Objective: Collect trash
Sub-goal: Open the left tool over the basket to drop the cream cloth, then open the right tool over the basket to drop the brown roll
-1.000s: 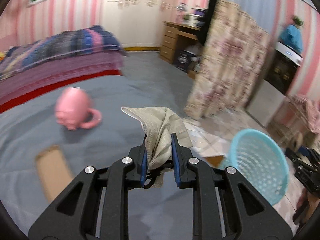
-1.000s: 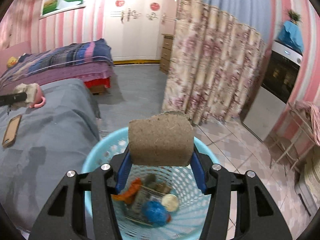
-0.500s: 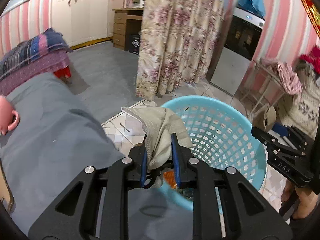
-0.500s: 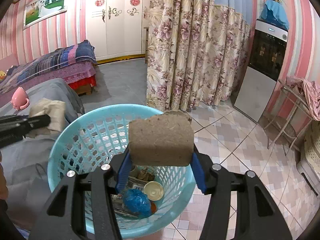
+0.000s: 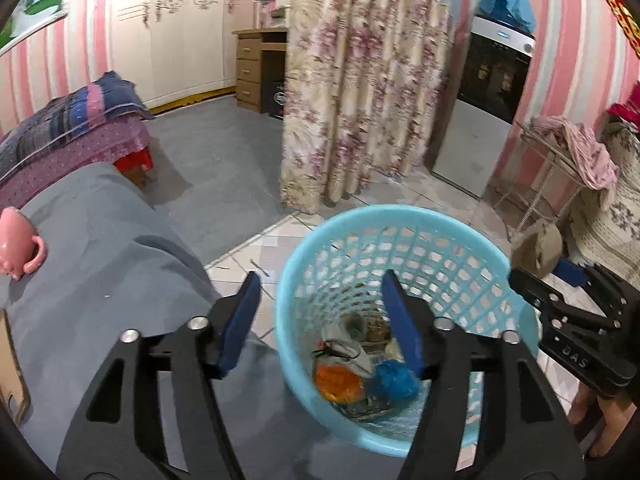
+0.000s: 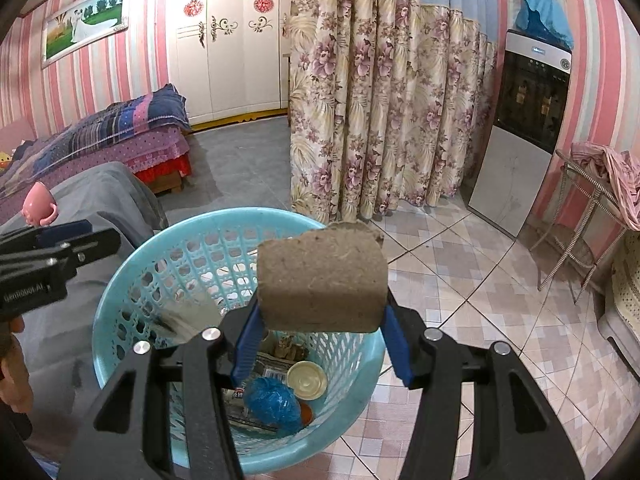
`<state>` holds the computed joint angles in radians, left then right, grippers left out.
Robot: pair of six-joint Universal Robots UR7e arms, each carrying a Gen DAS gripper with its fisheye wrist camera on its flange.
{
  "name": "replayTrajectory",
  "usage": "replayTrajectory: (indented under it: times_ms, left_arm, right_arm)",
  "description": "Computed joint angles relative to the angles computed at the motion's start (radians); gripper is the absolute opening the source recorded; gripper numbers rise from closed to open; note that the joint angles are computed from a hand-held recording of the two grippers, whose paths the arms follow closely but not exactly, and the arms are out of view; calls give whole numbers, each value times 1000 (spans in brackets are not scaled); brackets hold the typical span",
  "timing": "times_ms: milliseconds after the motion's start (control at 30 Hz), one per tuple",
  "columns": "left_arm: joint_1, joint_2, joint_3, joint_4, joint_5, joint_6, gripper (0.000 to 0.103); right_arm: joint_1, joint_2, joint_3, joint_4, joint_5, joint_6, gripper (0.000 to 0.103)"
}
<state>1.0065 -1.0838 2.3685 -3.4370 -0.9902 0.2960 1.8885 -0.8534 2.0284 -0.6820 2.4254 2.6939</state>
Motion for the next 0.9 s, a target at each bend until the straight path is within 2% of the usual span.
replayTrajectory:
  times_ms: [67,167,300,533,667,733,900]
  left_arm:
    - [-5,10,5,-68,46,19,82]
    - [7,-10,5,-99,67,32,90]
    - [27,-50,-4,-65,44,13,92]
    - [28,-73,-11,-67,74,34,97]
    - [37,-122,-12,-5,41,23,97]
    - [39,-139,-11,4,35,23,97]
    - [46,-193,-8,46,15,30,97]
  right_arm:
    - [1,4,-3,-2,2,0,54]
    - [-1,8,-5,-3,0,4,54]
    - [4,37,-30,5,3,9,54]
    - [7,90,-89,24,-5,14,54]
    - [9,126,-139,74,2,40,55]
    - [17,149,-168,89,30,37,74]
    - [41,172,-204,117,59,59,90]
